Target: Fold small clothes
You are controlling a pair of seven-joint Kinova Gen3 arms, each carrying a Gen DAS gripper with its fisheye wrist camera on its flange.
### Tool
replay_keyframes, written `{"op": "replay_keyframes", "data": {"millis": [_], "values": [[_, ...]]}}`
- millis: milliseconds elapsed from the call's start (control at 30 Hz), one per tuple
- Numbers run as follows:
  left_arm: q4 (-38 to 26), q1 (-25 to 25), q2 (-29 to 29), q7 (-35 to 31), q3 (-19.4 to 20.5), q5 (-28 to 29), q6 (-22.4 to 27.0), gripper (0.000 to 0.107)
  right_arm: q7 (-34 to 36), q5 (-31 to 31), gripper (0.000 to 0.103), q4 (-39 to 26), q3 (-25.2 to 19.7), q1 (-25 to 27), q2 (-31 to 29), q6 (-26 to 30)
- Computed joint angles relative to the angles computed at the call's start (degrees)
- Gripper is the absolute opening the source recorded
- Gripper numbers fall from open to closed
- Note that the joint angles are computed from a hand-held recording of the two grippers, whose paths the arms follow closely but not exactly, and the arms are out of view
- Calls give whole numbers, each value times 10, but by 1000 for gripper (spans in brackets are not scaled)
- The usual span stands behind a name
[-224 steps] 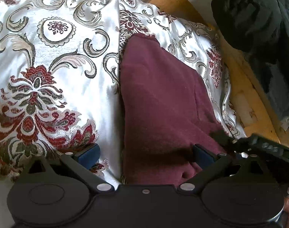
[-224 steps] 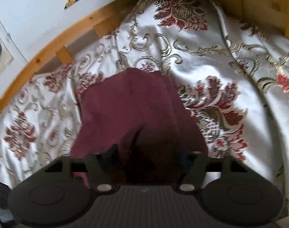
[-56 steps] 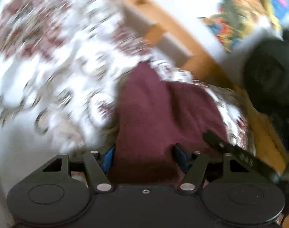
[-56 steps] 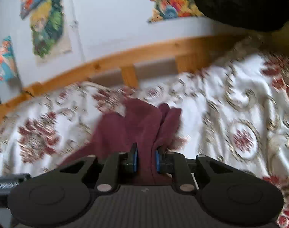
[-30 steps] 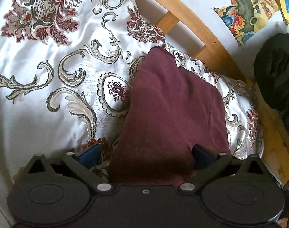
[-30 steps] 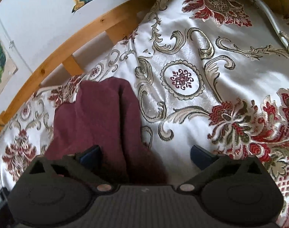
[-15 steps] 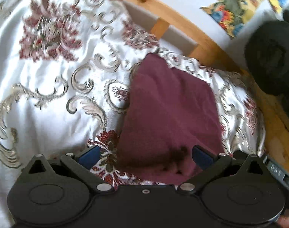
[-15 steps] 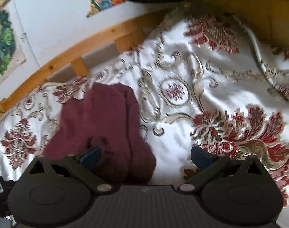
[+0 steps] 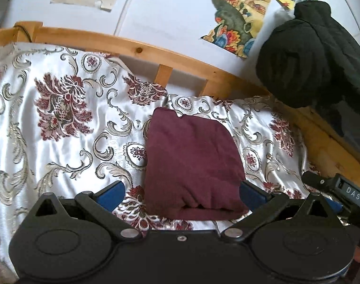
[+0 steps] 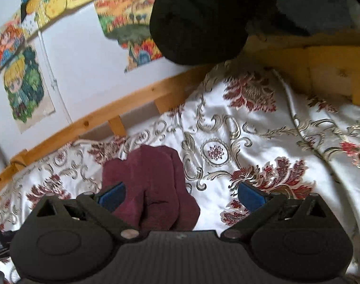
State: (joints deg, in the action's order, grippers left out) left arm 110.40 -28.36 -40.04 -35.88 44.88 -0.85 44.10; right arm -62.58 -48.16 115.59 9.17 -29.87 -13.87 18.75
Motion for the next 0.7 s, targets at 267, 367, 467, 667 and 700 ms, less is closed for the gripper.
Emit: {"op": "replay_keyframes", "data": {"millis": [267,367,467,667,700], "values": [[-34,37,-50,-26,-17,3,75,102,17,41,103,38,14,-39,-95,10],[-56,28,-70,-38,-14,11,120,102,-7,76,103,47,1,-38,-126,17],[-67,29,-96,-52,-20,24,150,102,-17,110,103,51,2,-53,-152,33],[-81,23,-143,-86,-33,54,200,102,-74,180,103,50,-34,-29,-193,70],[-82,19,-152,-89,-35,59,209,102,-85,189,103,48,-36,-27,-197,77]]}}
